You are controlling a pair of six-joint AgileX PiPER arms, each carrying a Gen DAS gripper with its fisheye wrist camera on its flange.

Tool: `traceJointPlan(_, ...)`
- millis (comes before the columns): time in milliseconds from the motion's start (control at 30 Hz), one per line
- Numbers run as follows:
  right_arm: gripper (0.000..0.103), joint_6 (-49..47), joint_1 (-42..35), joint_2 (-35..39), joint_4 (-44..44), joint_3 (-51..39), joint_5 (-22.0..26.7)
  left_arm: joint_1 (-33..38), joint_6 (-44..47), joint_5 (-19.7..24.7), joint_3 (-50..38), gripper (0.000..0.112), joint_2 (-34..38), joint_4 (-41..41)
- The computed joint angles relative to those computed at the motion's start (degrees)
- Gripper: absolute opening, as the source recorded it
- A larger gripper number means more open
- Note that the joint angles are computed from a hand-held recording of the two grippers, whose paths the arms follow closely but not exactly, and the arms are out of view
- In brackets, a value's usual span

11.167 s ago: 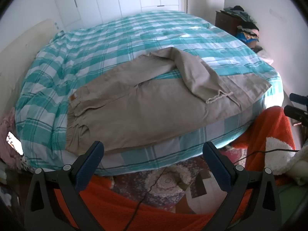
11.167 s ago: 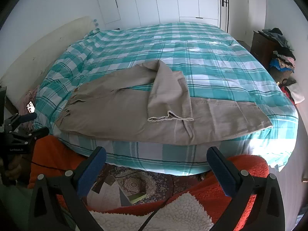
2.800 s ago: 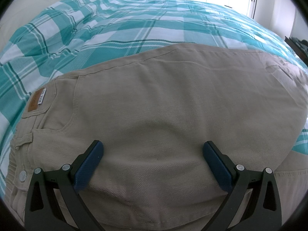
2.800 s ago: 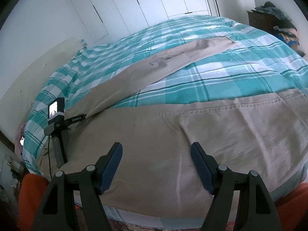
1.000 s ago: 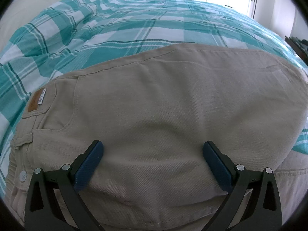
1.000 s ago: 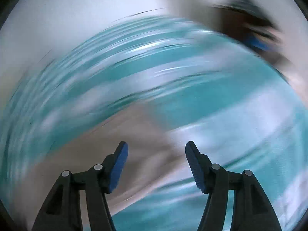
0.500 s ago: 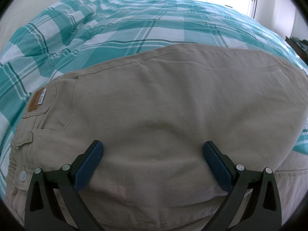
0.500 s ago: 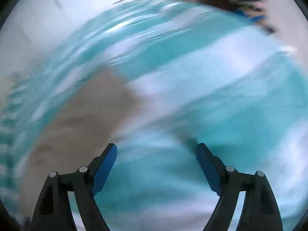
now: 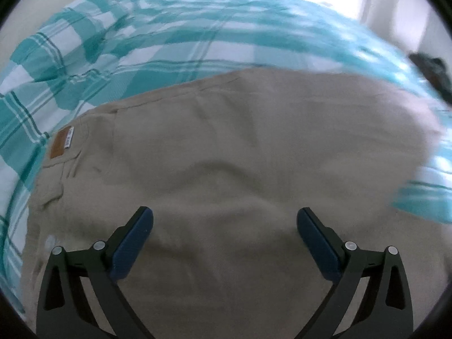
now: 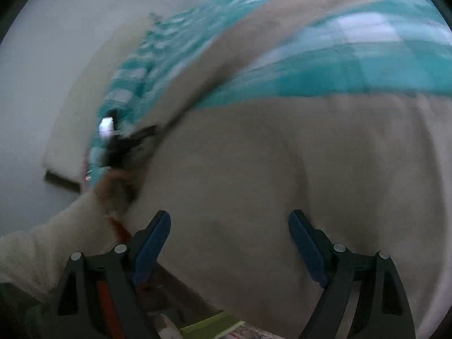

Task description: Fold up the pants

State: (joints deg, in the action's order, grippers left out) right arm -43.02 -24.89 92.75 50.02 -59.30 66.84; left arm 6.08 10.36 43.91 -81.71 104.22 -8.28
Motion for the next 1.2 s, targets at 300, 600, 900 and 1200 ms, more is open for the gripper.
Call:
traceJointPlan(300,0.000,15.67,-34.35,14.35,-23.95,-27.01,0.26,1.37,16.55,17.50,13.79,0.102,-17.41,-17.87)
traceJointPlan(600,0.090,14.83,-20.64,-15.76,-23.90,-0.34,-14.80,3.52,15.37,8.17,26.39,0.102,-23.34,-13.96)
traceJointPlan(900,0.090,52.45,24.18,-23.71,-50.87,16.80,-36.79,5.54,22.32,-1.26,33.92,0.103,-26.21,-13.52)
traceJointPlan(1200,0.098,43.07,21.15,-21.05,-42.40,22.37,-39.64,4.42,19.96,-4.08,35.73,0.103,-26.97,-10.24)
